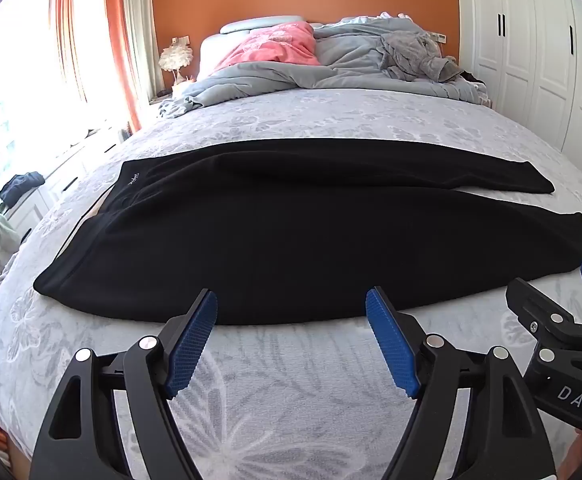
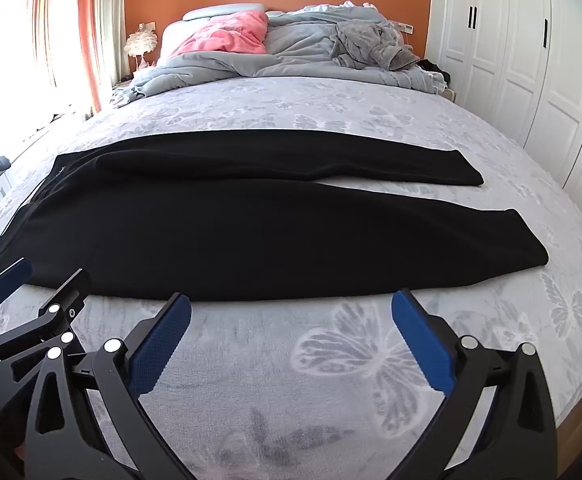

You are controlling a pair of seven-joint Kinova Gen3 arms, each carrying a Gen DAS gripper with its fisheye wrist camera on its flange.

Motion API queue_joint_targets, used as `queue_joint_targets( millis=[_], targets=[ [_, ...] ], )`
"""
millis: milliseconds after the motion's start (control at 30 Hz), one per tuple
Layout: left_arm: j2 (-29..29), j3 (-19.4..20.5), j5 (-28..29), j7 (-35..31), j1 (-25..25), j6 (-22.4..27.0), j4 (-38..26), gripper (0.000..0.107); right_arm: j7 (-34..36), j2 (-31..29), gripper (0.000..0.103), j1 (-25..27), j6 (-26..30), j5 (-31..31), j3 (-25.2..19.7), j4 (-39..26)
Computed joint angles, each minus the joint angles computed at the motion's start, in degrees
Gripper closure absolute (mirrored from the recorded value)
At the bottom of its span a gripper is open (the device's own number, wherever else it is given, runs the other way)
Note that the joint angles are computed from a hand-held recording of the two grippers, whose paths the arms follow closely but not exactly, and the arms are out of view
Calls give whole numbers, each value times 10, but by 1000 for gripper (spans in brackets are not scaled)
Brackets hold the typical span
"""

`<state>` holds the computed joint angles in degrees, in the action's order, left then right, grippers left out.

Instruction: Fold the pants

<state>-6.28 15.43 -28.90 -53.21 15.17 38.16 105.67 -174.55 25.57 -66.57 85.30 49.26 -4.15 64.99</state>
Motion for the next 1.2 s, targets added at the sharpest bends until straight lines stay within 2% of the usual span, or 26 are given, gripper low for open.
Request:
queue_joint_targets(
  millis=[700,1133,1200],
  targets=[
    [-1,-1,-1,0,0,-2,2,33,-6,-3,5,3,-4,-2,-3,9],
    [4,4,-18,23,9,-1,3,33,-10,-8,5,7,-7,-4,-6,19],
    [4,3,-17,21,9,-1,3,33,-5,-15,5,17,-21,-16,-9,23]
  ],
)
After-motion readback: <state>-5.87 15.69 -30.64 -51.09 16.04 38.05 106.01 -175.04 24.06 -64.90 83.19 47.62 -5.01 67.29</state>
